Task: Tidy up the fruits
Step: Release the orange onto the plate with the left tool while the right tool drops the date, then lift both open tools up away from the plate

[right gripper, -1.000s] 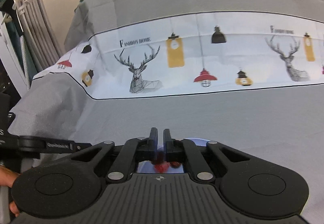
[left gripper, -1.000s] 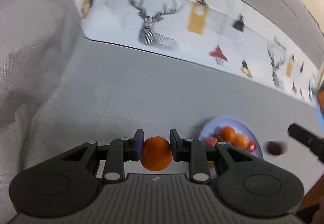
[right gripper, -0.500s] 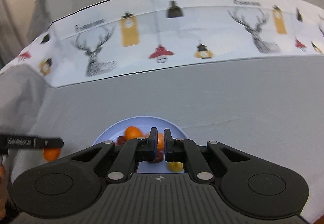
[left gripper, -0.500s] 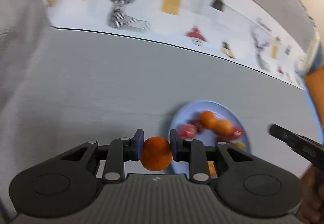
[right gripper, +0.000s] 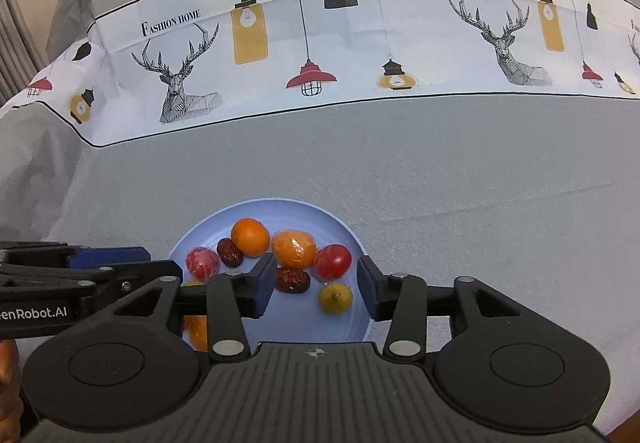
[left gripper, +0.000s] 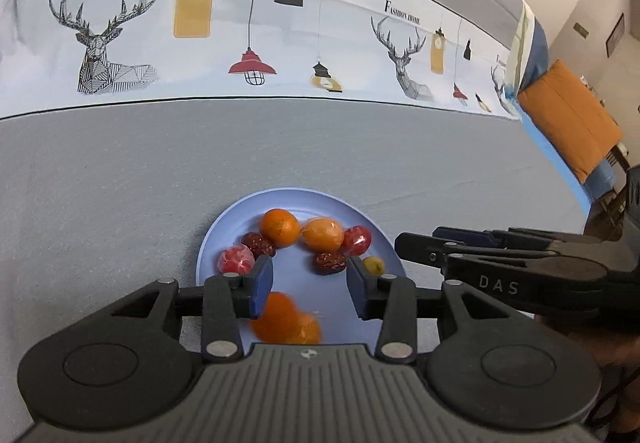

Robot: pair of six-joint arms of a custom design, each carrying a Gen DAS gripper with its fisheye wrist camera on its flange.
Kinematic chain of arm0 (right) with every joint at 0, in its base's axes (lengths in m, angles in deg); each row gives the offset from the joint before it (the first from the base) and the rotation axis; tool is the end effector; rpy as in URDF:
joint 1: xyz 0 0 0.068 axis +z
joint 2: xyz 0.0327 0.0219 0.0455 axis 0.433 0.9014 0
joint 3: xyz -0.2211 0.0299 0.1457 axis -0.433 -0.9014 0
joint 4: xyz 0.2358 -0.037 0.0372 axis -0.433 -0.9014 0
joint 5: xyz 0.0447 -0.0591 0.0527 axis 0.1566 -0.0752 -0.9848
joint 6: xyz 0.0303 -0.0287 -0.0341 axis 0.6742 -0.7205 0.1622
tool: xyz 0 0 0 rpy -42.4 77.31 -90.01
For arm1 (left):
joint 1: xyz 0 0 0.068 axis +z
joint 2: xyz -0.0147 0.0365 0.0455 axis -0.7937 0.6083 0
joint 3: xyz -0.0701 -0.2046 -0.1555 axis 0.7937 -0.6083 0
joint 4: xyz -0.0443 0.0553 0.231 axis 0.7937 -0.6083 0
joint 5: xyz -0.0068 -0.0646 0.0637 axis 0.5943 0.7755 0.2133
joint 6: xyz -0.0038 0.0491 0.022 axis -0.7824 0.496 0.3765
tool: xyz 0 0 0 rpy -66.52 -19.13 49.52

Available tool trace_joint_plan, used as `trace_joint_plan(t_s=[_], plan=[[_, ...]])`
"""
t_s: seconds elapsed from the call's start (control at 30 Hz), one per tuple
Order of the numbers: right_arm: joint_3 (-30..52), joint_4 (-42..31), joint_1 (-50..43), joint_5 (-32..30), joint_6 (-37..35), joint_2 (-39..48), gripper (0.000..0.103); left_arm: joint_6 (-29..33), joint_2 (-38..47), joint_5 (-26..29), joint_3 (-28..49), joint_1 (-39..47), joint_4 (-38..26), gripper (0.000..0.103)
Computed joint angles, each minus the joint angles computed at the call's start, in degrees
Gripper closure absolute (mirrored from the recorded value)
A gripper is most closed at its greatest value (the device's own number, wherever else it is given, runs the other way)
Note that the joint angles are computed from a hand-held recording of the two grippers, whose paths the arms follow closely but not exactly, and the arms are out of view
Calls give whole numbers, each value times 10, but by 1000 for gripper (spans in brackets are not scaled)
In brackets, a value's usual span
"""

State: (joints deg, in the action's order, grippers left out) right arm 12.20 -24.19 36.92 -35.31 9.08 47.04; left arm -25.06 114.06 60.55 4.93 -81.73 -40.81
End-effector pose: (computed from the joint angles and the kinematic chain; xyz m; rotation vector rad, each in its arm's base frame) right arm 0.2552 0.0597 0.1861 -0.4170 2.3878 0.3681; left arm 0.2186 -0.1173 0.1916 -0.1248 2.4224 -0.3582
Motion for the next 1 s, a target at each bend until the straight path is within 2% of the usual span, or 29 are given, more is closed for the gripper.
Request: trace_joint_plan(t_s=[0.13,0.27,0.33,0.47,0.5,0.57,0.67,0.7,0.73,0.83,0.93,1.0], plan=[[-2,1,-3,1,-3,1,46,-1,7,-5,5,-1,-7,54],[-3,1,-7,-1,-6,-2,31,4,-2,-25,3,-7,-18,39],[-8,2,-8,-1,-9,-10,19,4,-13,-52,-1,-23,-26,32],[-30,13,-10,13,-13,-48,7,7,-53,-131,-4,-76,-45,18],[-37,16,-13,15,-17,-62,5,-2,-62,-158,1,-94,-57,18],[-50,16,-23,16,-23,-95,3,-28,-75,-209,28,-129,-106,18],[-61,-13,-54,4,-17,-155,1,-89,-103,-237,54,-171,-162,14],[-68,-25,-69,-9,-9,-181,1,-127,-105,-248,63,-186,-187,10],[-74,-36,-81,-20,-4,-199,1,-174,-97,-262,73,-202,-216,2],[-91,-69,-102,-39,-3,-244,1,-299,-75,-279,51,-250,-251,1],[-105,-67,-76,-9,-21,-247,1,-313,-4,-215,65,-239,-285,1],[-110,-51,-53,15,-30,-231,1,-297,5,-246,72,-233,-291,1]])
